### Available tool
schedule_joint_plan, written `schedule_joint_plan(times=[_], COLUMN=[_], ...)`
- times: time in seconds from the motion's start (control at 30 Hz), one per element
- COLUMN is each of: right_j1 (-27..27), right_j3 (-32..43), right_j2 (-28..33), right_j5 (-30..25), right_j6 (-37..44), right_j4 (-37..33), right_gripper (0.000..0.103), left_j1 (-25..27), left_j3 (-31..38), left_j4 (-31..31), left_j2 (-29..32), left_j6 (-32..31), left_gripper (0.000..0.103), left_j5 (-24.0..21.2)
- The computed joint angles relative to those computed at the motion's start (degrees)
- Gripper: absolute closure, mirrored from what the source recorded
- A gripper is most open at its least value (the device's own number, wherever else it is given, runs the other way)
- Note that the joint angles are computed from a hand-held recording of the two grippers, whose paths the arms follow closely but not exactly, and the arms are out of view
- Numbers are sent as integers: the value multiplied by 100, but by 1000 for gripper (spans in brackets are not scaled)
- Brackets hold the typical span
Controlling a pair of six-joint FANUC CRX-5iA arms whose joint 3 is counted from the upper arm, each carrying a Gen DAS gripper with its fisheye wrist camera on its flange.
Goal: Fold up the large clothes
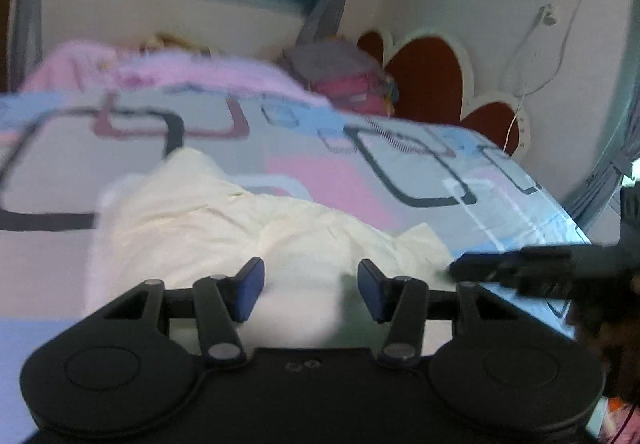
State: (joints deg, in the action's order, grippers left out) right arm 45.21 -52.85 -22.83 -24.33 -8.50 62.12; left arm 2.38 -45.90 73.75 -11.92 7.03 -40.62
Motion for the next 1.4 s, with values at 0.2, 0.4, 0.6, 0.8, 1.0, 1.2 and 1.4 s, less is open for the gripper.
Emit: schedule_joint_plan(times=[0.2,0.4,0.6,0.8,1.0,1.2,1.4], right_j1=[1517,2216,2056,2475,3747,5778,7958], right_j3=[-517,-607,-794,-903,-1038,-1115,-1059], right_j2=[-1312,-1139,-1005,-1497,-2353,-3002,-3271], right_j5=[-926,-1568,-1227,-1839,-3287,-5279,-7255], right_j6=[572,479,158,-188,-633,-1496,-2604], right_j4=[-815,-1373,-1137,-840,-839,-878,-1232], right_gripper=[75,75,75,75,75,75,75], left_j1=[1082,1536,1318,1190,1174,1241,1842], left_j3=[-1043,-1400,-1520,-1357,-1293,-1281,-1424], left_j4=[-931,-1896,-2169,-2905,-3527,-3814,-3805], left_j2=[-1720,-2569,-2789,-3294,-4129,-4914,-6127], left_j6=[428,1567,1909,2958,3756,4154,4328], left_gripper=[54,51,51,53,53,53,5], left_j5=[-705,-754,-288,-289,-720,-1304,-2133])
